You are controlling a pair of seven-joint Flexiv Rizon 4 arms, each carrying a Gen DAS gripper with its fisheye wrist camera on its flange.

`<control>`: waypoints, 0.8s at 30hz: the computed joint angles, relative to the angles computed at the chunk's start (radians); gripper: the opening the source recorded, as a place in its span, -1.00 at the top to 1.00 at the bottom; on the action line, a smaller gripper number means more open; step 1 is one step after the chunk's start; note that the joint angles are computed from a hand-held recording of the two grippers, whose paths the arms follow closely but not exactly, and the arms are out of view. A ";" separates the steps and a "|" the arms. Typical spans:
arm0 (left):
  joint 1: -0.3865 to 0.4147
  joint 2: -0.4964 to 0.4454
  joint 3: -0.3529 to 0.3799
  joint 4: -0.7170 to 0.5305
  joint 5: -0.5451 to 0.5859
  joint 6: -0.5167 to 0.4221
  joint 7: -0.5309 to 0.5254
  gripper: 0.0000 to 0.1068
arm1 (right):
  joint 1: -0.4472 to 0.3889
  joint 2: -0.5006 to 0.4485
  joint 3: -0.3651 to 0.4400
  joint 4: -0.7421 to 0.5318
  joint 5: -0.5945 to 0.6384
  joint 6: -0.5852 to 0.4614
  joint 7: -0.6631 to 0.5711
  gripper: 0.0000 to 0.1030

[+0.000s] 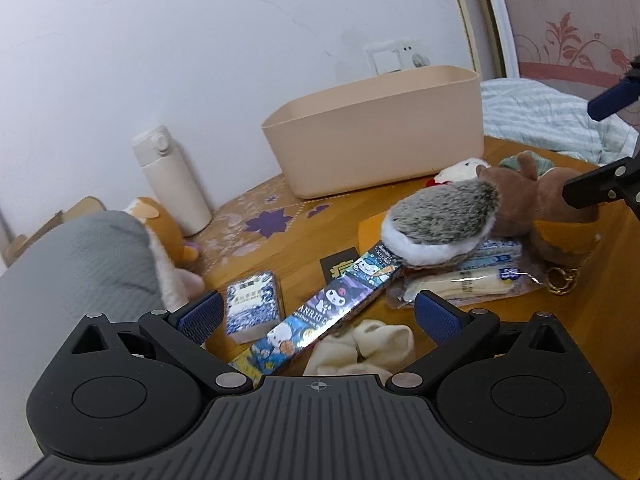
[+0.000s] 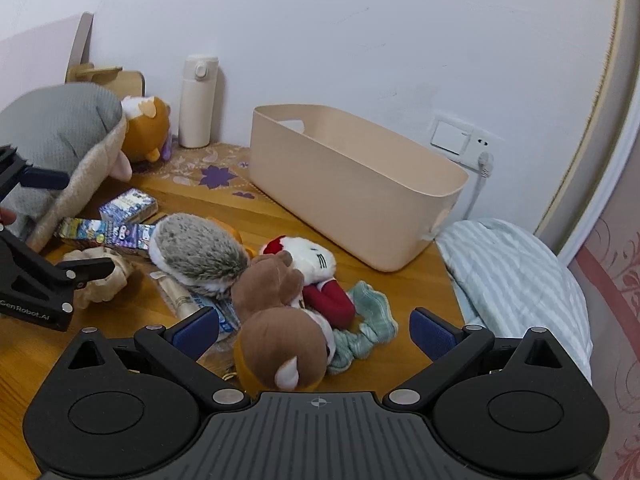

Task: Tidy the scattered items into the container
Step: 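Grasp the Sanrio stick pack with the left tool while the right tool grasps the hedgehog and bear plush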

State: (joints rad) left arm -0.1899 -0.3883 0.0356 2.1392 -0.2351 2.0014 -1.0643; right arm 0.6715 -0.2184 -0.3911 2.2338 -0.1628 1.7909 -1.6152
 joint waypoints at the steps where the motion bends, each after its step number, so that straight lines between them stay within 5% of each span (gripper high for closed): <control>1: 0.034 -0.005 -0.027 -0.008 0.021 -0.013 -0.013 -0.93 | -0.025 -0.009 0.026 -0.014 -0.006 -0.010 -0.001 -0.99; 5: 0.138 -0.021 -0.106 -0.037 0.101 -0.060 -0.055 -0.92 | -0.180 -0.043 0.184 -0.076 -0.060 -0.067 0.009 -0.99; 9: 0.223 -0.030 -0.175 -0.064 0.167 -0.121 -0.070 -0.71 | -0.243 -0.072 0.245 -0.119 -0.128 -0.118 0.018 -0.98; 16: 0.369 -0.048 -0.322 -0.089 0.197 -0.203 -0.091 -0.57 | -0.448 -0.130 0.494 -0.248 -0.126 -0.313 -0.037 -0.60; 18: 0.402 -0.048 -0.359 -0.091 0.191 -0.235 -0.085 -0.27 | -0.478 -0.144 0.537 -0.278 -0.100 -0.366 -0.058 -0.48; 24: 0.398 -0.047 -0.361 -0.083 0.171 -0.246 -0.049 -0.07 | -0.521 -0.152 0.599 -0.309 -0.005 -0.427 -0.117 -0.17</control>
State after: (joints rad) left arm 0.2077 -0.4350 -0.3253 2.0561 -0.0639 1.7556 -1.1128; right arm 0.1507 -0.3700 0.2077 1.9252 -0.1682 1.3641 -1.7318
